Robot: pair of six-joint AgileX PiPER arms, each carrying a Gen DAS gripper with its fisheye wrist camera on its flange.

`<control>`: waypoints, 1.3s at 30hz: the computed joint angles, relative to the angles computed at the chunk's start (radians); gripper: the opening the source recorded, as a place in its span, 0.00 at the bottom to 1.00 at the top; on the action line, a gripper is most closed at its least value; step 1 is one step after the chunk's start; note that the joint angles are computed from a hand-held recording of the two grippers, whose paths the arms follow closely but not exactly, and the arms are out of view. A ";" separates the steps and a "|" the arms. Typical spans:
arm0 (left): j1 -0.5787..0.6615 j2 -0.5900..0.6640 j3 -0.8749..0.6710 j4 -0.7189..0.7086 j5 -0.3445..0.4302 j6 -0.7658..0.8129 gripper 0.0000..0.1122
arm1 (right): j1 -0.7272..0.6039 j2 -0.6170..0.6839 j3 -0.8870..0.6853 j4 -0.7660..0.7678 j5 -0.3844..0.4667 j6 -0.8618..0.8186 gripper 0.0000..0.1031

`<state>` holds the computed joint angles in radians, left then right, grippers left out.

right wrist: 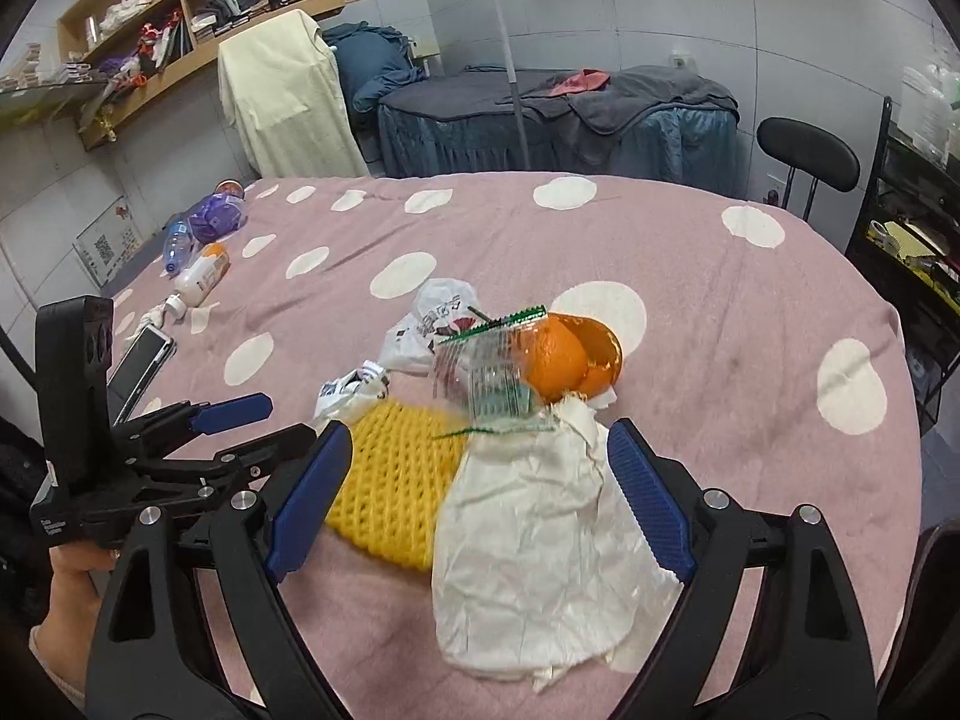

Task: Collect trash
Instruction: 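Grasp the white wrapper with the left tool while the right tool grasps the clear snack bag, then carry the clear snack bag over the brown bin and open the right tool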

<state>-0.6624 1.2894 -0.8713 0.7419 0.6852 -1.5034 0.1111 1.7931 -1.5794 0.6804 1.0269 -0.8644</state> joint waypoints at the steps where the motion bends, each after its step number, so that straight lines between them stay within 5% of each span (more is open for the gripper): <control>1: 0.028 0.028 -0.023 -0.026 -0.010 0.046 0.65 | 0.021 0.030 -0.035 -0.022 -0.006 0.036 0.84; 3: 0.079 0.087 -0.072 -0.080 -0.028 0.152 0.63 | 0.053 0.079 -0.095 -0.060 -0.003 0.095 0.84; 7: 0.156 0.132 -0.088 -0.187 -0.103 0.280 0.40 | 0.124 0.163 -0.188 -0.157 -0.021 0.183 0.79; 9: 0.167 0.121 -0.069 -0.213 -0.134 0.281 0.31 | 0.144 0.204 -0.232 -0.213 -0.004 0.228 0.56; 13: 0.119 0.070 -0.016 -0.077 -0.104 0.110 0.29 | 0.133 0.192 -0.199 -0.195 -0.046 0.204 0.45; 17: 0.059 0.004 0.025 0.027 -0.027 -0.038 0.29 | 0.088 0.155 -0.163 -0.104 -0.034 0.142 0.41; 27: -0.289 -0.026 -0.028 0.230 0.332 -0.313 0.29 | -0.039 0.011 -0.021 0.059 0.015 -0.008 0.40; 39: -0.518 0.127 -0.178 0.290 0.479 -0.412 0.29 | -0.332 -0.153 0.164 0.211 0.147 -0.270 0.40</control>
<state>-1.1807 1.4163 -1.0490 1.0314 1.1638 -1.9158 -0.2213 1.6400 -1.4151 0.8915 1.1739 -1.1348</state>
